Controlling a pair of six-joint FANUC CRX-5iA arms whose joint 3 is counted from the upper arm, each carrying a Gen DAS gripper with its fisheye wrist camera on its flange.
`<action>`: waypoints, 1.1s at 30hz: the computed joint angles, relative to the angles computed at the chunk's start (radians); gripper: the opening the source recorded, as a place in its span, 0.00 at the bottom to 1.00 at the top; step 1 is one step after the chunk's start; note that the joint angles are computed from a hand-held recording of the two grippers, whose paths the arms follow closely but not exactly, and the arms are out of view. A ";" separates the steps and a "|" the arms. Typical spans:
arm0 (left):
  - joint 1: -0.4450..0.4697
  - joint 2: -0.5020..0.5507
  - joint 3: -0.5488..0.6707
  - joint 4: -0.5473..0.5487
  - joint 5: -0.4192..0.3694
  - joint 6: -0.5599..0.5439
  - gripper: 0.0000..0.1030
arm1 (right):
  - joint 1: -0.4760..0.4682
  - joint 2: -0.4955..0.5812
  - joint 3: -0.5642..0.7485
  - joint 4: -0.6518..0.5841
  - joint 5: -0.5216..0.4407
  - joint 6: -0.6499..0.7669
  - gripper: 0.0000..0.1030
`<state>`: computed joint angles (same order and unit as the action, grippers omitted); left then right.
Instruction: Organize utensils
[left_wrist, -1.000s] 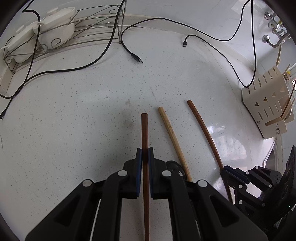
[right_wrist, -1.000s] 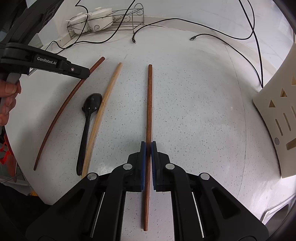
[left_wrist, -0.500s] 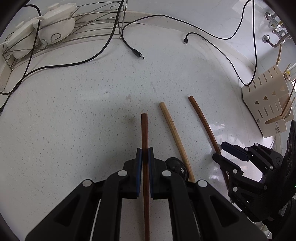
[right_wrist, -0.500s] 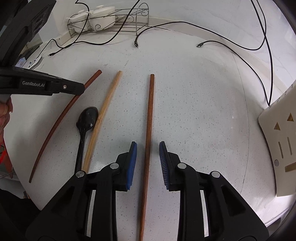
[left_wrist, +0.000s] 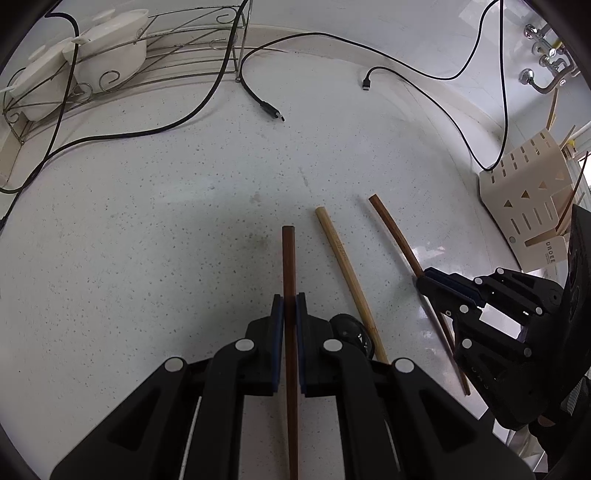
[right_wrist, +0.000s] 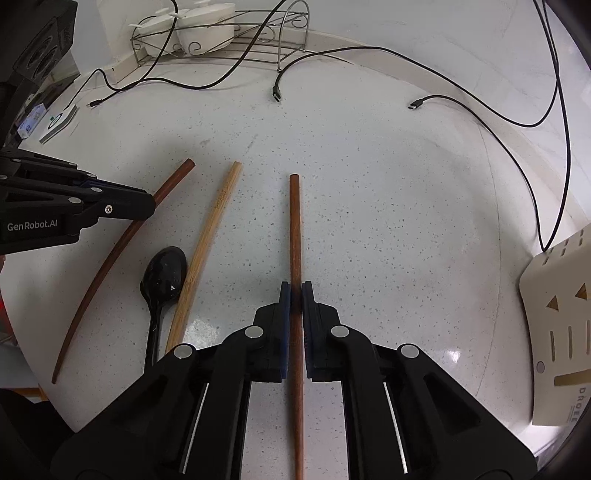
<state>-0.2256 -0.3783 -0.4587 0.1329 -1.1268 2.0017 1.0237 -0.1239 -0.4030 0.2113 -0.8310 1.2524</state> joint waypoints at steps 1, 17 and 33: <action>0.003 -0.008 -0.002 0.003 0.002 -0.002 0.06 | -0.004 -0.006 0.000 -0.011 0.003 -0.003 0.05; -0.045 -0.142 0.020 -0.064 0.032 0.065 0.06 | 0.026 -0.158 -0.100 0.072 0.135 -0.159 0.05; -0.176 -0.228 0.085 -0.201 0.010 0.196 0.06 | 0.056 -0.215 -0.122 0.072 0.189 -0.199 0.05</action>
<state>-0.4016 -0.6061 -0.3737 -0.0679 -1.1167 2.1973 1.0800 -0.3386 -0.5246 0.2831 -0.6422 1.0535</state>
